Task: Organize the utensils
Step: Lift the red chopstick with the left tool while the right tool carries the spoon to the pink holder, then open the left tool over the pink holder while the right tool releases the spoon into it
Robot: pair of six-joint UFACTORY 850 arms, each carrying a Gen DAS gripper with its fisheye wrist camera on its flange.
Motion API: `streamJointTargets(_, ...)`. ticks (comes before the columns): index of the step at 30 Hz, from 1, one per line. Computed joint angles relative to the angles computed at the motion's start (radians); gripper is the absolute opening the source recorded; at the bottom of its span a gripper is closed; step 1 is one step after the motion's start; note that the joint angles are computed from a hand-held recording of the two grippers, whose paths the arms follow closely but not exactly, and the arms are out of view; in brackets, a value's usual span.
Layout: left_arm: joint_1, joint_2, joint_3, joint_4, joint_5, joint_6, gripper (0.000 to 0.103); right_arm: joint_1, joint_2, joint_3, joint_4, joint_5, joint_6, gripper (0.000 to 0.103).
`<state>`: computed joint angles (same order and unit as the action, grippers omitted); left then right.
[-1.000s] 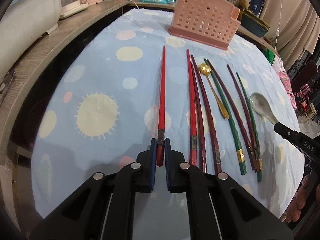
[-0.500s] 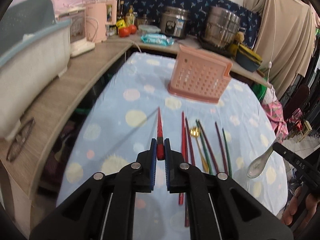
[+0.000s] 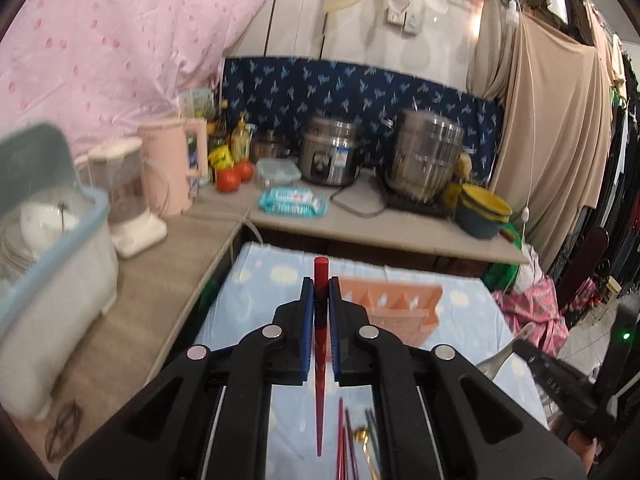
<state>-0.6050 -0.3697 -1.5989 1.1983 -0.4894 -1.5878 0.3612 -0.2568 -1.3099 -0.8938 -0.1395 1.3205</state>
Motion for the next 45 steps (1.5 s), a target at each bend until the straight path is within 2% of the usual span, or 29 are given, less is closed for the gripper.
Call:
streamJointTargets(7,0.023,-0.095,-0.202,0.109,0.020,-0.047,0.007,-0.017,-0.139,-0.199,-0.052,-0.003,0.032,0.005)
streamJointTargets(11,0.039,-0.171,-0.316,0.132,0.034,-0.054,0.007,-0.030,-0.219,-0.304,0.166,-0.004,-0.182,0.005)
streamJointTargets(14,0.054,-0.237,-0.404,0.073,0.043,0.001,0.007,-0.036,-0.274,-0.370,0.328,-0.016,-0.340,0.005)
streamJointTargets(21,0.081,-0.342,-0.485,-0.109,0.051,0.152,0.007,-0.040,-0.365,-0.453,0.572,-0.061,-0.576,0.005)
streamJointTargets(26,0.092,-0.376,-0.487,-0.216,0.042,0.233,0.007,-0.037,-0.392,-0.456,0.603,-0.077,-0.618,0.006)
streamJointTargets(29,0.095,-0.377,-0.469,-0.230,0.041,0.234,0.008,-0.034,-0.399,-0.455,0.567,-0.088,-0.590,0.007)
streamJointTargets(33,0.089,-0.365,-0.438,-0.177,0.019,0.184,0.009,-0.026,-0.383,-0.430,0.399,-0.083,-0.433,0.011)
streamJointTargets(36,0.083,-0.344,-0.404,-0.141,0.006,0.148,0.020,-0.025,-0.359,-0.401,0.373,-0.071,-0.399,0.018)
streamJointTargets(38,0.077,-0.314,-0.357,-0.101,0.003,0.104,0.026,-0.025,-0.332,-0.367,0.331,-0.058,-0.350,0.023)
streamJointTargets(45,0.056,-0.191,-0.146,-0.060,0.019,0.003,0.028,-0.007,-0.206,-0.193,0.145,-0.027,-0.151,0.029)
